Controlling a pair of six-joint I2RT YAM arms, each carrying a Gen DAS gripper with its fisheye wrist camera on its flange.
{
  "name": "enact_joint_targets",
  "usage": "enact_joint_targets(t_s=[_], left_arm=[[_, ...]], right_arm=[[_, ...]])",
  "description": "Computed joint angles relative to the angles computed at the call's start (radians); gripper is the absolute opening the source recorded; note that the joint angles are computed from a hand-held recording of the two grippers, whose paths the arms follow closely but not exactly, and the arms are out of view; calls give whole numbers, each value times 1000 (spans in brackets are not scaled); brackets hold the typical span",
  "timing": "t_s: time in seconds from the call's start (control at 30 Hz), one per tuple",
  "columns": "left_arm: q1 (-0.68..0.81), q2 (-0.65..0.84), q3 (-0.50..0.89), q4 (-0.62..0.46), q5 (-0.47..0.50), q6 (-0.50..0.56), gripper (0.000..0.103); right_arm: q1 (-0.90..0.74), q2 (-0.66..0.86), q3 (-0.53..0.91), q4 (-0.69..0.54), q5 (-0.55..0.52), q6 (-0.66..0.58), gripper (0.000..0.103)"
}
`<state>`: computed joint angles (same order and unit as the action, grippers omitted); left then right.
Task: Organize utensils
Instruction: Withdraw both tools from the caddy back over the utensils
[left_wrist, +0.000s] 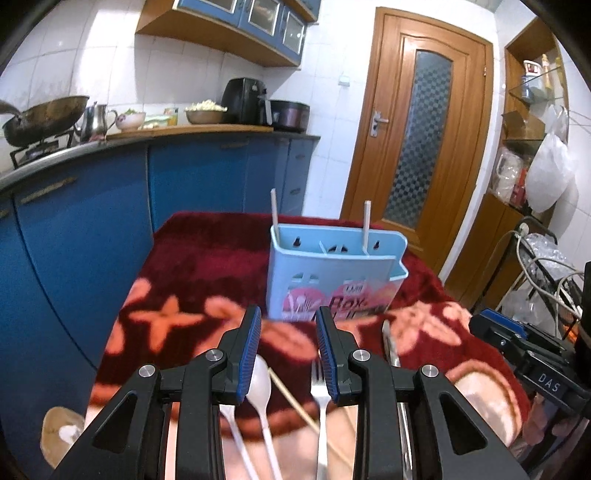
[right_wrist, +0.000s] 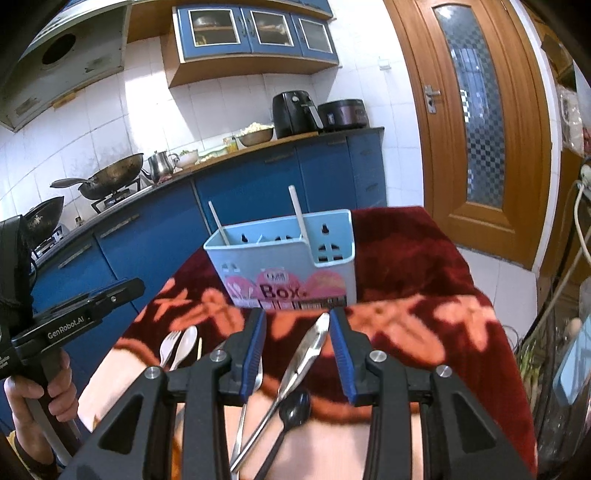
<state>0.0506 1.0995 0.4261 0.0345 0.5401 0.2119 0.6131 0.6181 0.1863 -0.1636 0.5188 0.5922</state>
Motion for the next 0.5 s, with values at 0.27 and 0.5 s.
enact_joint_targets(t_s=[0.27, 0.5], left_arm=[[54, 25, -16, -48, -38, 58, 31], [82, 80, -23, -63, -81, 101, 31]], right_arm=[[28, -66, -54, -82, -20, 94, 39], [2, -107, -105, -135, -58, 143, 40]])
